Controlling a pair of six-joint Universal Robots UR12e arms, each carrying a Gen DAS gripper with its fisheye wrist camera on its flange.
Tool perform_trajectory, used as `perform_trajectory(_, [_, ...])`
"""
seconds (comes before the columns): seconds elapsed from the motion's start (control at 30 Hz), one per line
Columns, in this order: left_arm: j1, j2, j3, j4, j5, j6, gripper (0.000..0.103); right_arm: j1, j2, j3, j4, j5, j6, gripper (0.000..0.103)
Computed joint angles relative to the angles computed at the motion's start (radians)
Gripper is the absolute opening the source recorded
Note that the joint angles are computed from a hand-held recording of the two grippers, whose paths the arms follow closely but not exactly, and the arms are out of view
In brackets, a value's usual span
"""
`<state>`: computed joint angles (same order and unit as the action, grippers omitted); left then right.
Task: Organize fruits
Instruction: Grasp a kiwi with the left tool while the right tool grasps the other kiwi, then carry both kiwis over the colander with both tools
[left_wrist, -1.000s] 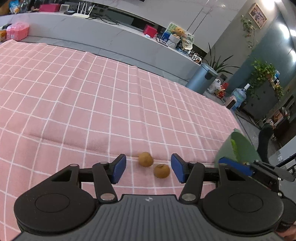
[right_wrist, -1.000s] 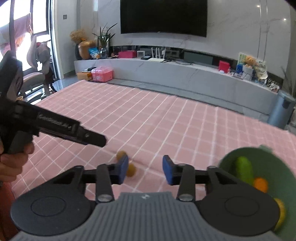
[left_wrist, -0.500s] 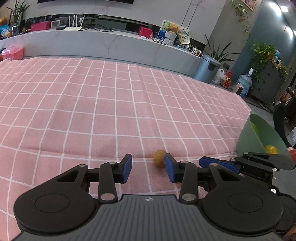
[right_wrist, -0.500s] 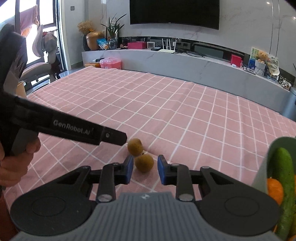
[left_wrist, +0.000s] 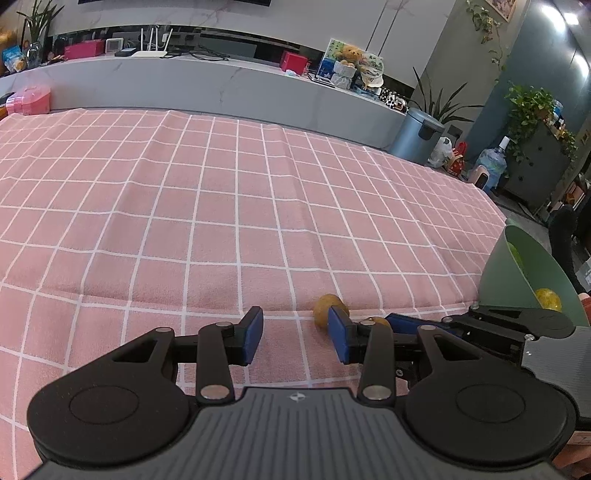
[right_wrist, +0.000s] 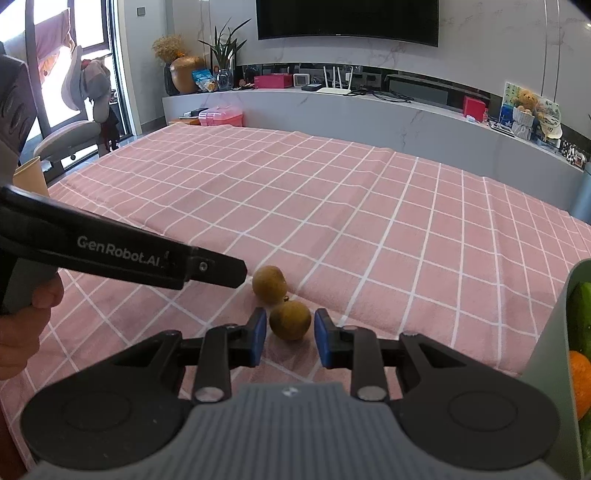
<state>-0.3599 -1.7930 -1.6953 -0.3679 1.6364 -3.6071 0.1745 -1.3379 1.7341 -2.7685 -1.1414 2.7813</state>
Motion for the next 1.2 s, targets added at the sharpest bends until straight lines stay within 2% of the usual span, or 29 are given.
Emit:
perform_trajectory(0.17, [-0.013, -0.014, 0.020, -0.007, 0.011, 0.061, 0.046, 0.000, -0.004, 0.001, -0.002, -0.012, -0.003, 0.021])
perform_trajectory(0.33, [-0.028, -0.036, 0.050, -0.019, 0.030, 0.122, 0.046, -0.002, -0.009, 0.000, -0.005, -0.071, 0.021, 0.020])
perform_trajectory(0.67, [-0.036, -0.055, 0.068, -0.038, 0.060, 0.129, 0.046, -0.006, -0.006, -0.004, 0.000, -0.099, 0.025, 0.020])
perform_trajectory(0.73, [-0.037, -0.057, 0.069, -0.037, 0.062, 0.137, 0.044, -0.005, -0.005, -0.004, 0.000, -0.100, 0.020, 0.020])
perform_trajectory(0.87, [-0.040, -0.061, 0.073, -0.036, 0.065, 0.164, 0.033, -0.007, -0.006, -0.003, 0.001, -0.096, 0.021, 0.020])
perform_trajectory(1.0, [-0.040, -0.062, 0.075, -0.033, 0.061, 0.178, 0.029, -0.008, -0.006, -0.001, -0.004, -0.095, 0.021, 0.020])
perform_trajectory(1.2, [-0.042, -0.063, 0.077, -0.036, 0.065, 0.192, 0.028, -0.009, -0.006, 0.004, -0.011, -0.093, 0.019, 0.020])
